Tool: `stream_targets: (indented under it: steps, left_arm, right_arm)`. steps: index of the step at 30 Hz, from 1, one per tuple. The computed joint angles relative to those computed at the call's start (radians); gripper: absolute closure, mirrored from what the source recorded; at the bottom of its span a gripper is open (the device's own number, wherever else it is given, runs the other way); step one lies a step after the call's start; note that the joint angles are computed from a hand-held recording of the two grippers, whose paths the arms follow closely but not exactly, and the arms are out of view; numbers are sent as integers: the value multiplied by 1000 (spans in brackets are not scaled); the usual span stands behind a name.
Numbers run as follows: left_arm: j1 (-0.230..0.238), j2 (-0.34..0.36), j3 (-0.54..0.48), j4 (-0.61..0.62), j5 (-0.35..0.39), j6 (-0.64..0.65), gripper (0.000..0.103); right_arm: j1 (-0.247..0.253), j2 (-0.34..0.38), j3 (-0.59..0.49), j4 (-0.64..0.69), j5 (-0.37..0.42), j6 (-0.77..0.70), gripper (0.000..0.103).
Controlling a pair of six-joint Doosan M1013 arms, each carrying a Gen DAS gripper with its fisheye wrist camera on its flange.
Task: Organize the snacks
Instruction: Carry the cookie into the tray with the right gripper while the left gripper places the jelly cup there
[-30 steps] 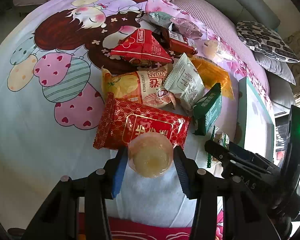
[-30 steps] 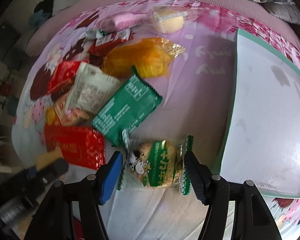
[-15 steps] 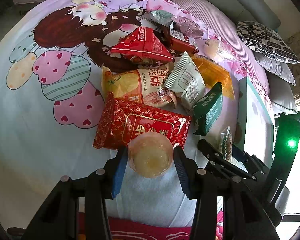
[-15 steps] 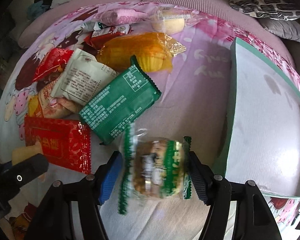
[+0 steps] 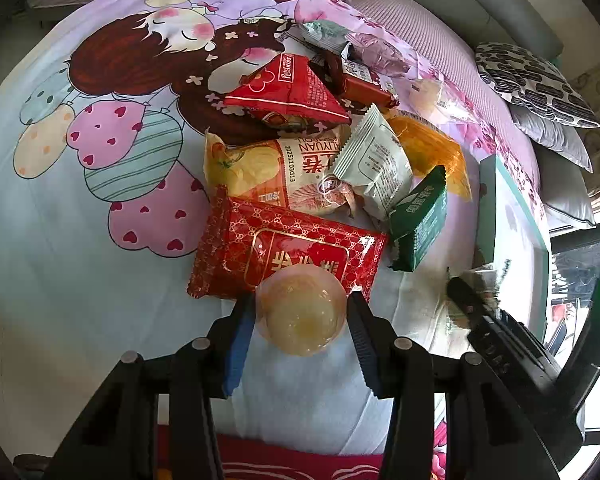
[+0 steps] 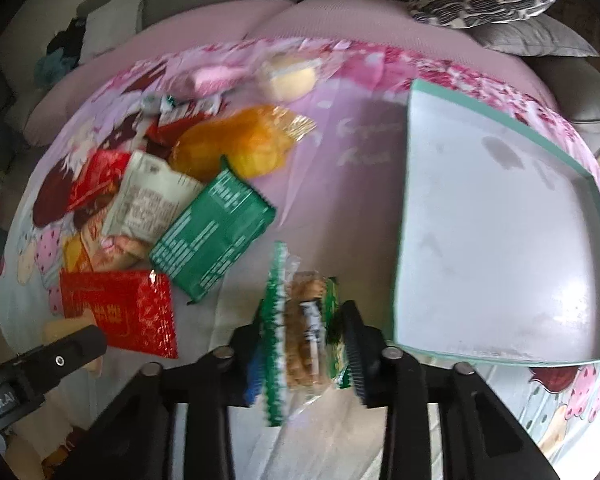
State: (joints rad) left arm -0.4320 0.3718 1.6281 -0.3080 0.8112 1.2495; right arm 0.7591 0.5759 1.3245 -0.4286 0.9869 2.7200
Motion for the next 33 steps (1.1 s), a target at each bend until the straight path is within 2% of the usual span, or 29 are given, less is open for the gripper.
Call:
stream_targets:
  steps: [5, 14, 22, 25, 33]
  left_arm:
    - [-1, 0, -1, 4, 0, -3, 54]
    - [1, -11, 7, 15, -17, -13, 54]
    - [-4, -26, -34, -63, -45, 87, 54]
    - [-24, -14, -73, -74, -63, 122, 54]
    - [-79, 68, -212, -126, -14, 229, 54]
  right_arm:
    - [-11, -19, 28, -22, -37, 53, 82]
    - [-6, -39, 50, -83, -131, 151, 82]
    - [-14, -68, 67, -208, -182, 380, 82]
    - [-28, -71, 58, -248, -143, 455, 82]
    - [-80, -106, 93, -341, -38, 688, 82]
